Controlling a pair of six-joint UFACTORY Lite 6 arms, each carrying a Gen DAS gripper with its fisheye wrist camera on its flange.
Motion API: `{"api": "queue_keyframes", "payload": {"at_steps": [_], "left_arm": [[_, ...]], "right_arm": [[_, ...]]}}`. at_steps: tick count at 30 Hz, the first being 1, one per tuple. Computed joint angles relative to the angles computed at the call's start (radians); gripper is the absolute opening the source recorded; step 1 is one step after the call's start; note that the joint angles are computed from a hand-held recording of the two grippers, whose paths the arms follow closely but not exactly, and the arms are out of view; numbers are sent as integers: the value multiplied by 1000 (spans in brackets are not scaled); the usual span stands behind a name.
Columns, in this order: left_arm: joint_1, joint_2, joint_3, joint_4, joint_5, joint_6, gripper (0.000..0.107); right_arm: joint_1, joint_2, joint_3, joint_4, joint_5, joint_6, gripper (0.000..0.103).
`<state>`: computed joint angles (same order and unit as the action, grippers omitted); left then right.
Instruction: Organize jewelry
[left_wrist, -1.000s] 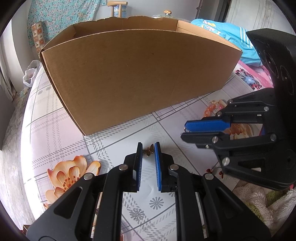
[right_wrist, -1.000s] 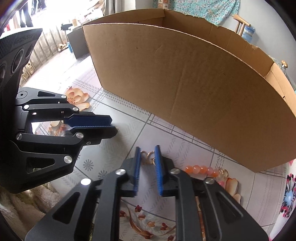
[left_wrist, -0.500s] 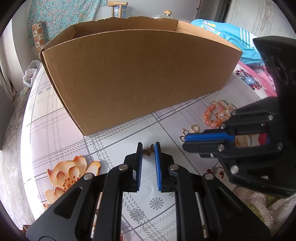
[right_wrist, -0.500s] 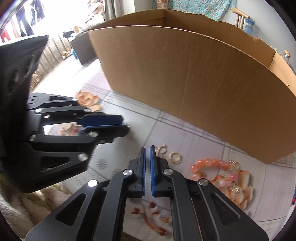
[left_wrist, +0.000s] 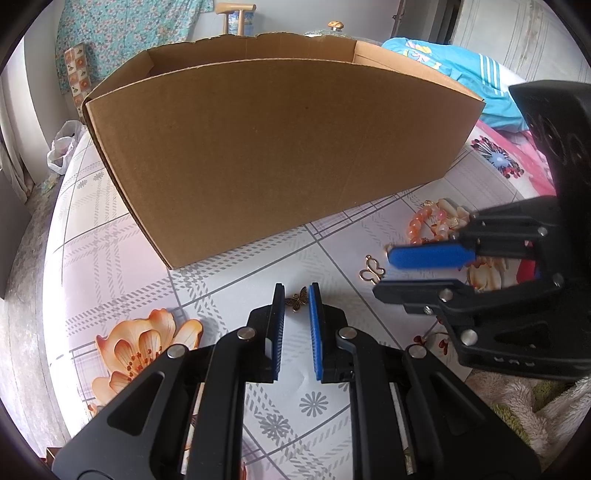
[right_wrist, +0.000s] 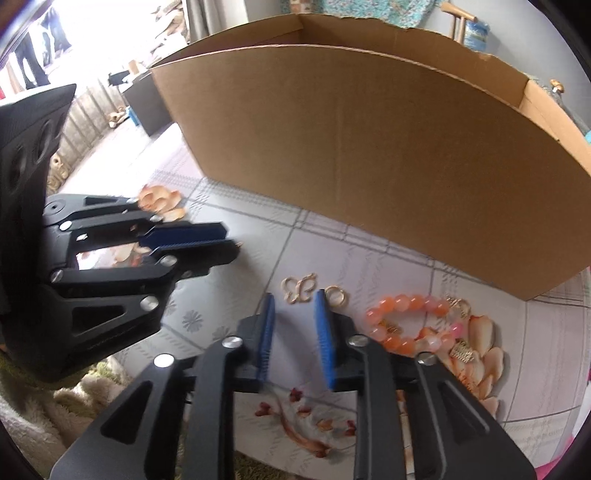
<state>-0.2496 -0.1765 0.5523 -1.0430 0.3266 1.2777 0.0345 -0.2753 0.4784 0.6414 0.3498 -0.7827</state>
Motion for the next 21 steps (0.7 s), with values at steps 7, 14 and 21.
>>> {"api": "queue_keyframes", "payload": {"at_steps": [7, 14, 21], "left_arm": [[0, -8, -9, -6, -1, 7, 12], [-3, -3, -6, -10, -4, 9, 12], [1, -2, -5, -14, 0, 15, 12]], "right_arm": [[97, 89, 44, -16, -105, 48, 26], [142, 105, 47, -17, -138, 100, 16], [93, 34, 3, 72, -99, -2, 16]]}}
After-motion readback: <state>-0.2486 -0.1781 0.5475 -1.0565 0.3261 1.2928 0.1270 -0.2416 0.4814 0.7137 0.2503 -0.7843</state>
